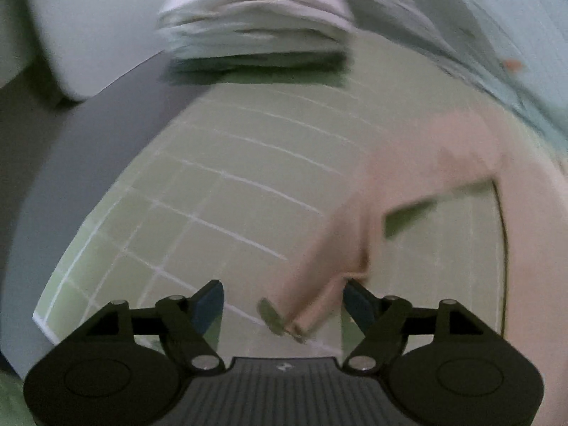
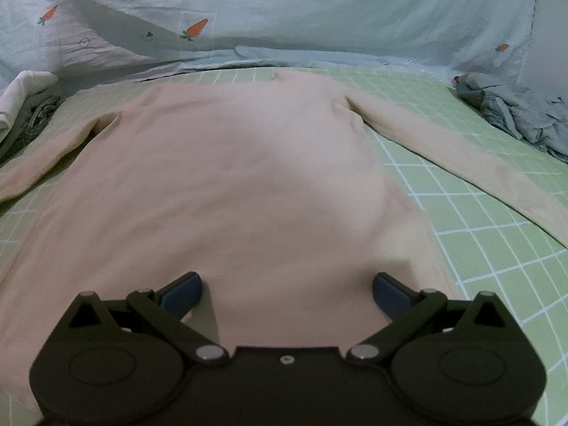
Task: Fold clothes
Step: 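Grasp the shirt side edge with the left gripper and fold it toward the center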
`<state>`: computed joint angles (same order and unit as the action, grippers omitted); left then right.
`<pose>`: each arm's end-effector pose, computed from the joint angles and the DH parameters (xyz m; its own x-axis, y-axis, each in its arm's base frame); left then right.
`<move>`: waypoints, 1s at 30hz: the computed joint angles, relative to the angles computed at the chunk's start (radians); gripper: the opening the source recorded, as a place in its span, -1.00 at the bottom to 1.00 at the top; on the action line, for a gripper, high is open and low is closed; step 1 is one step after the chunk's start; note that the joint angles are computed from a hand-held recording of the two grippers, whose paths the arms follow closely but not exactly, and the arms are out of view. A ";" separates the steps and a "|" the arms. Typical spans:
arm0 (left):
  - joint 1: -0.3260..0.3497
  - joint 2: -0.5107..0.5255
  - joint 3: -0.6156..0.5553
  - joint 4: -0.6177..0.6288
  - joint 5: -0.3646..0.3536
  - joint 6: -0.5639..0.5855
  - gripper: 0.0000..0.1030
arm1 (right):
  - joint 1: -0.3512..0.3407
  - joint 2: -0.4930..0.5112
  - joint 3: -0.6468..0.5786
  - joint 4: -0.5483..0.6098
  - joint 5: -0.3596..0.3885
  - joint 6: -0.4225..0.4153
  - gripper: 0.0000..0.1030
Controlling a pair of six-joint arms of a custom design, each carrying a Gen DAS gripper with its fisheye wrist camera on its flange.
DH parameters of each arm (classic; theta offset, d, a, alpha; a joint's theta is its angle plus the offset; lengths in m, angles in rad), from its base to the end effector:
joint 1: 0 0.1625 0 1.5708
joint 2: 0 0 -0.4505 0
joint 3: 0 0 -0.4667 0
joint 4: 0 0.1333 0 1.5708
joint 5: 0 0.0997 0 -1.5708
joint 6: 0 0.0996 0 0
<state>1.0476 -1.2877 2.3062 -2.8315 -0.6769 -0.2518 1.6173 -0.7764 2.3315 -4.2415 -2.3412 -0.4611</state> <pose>-0.0583 -0.5233 0.1611 -0.7368 -0.0633 -0.6731 0.3113 0.8521 -0.4208 0.0842 -0.4333 0.0697 -0.6589 0.3343 0.6738 -0.3502 0.6565 -0.6681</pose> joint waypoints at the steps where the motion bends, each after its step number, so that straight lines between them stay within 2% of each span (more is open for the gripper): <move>1: -0.007 0.005 0.005 0.001 -0.004 0.027 0.58 | -0.002 0.001 0.002 -0.009 0.004 -0.004 1.00; 3: -0.014 0.014 0.010 -0.002 -0.012 0.072 0.63 | -0.007 0.004 0.007 -0.026 0.013 -0.012 1.00; 6: -0.013 0.021 0.011 -0.023 -0.002 0.079 0.63 | -0.009 0.013 0.007 -0.051 0.020 -0.022 1.00; 10: 0.011 -0.014 0.014 -0.070 -0.048 0.023 0.63 | -0.014 0.015 0.009 -0.065 0.029 -0.030 1.00; 16: 0.087 -0.088 0.020 -0.175 -0.194 -0.124 0.63 | -0.022 0.020 0.011 -0.086 0.045 -0.044 1.00; 19: 0.103 -0.086 0.015 -0.180 -0.205 -0.163 0.58 | -0.025 0.027 0.010 -0.103 0.053 -0.053 1.00; 21: 0.107 -0.079 0.014 -0.184 -0.205 -0.176 0.23 | -0.026 0.031 0.010 -0.113 0.057 -0.059 1.00; 22: 0.104 -0.072 0.013 -0.185 -0.195 -0.176 -0.14 | -0.026 0.033 0.009 -0.117 0.057 -0.060 1.00; 23: 0.101 -0.069 0.008 -0.170 -0.190 -0.174 -0.66 | -0.026 0.033 0.010 -0.117 0.059 -0.061 1.00; 24: 0.102 -0.066 0.002 -0.153 -0.189 -0.174 -0.86 | -0.026 0.033 0.009 -0.117 0.059 -0.061 1.00; 26: 0.095 -0.059 0.000 -0.168 -0.160 -0.166 -0.86 | -0.027 0.031 0.011 -0.115 0.061 -0.062 1.00; 30: 0.053 -0.040 0.005 -0.322 -0.028 -0.044 -0.87 | -0.030 0.027 0.015 -0.115 0.066 -0.065 1.00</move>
<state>1.1001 -1.3279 2.3117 -3.1531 -0.7048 -0.2959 1.5875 -0.7493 2.3461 -4.3560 -2.2752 -0.5257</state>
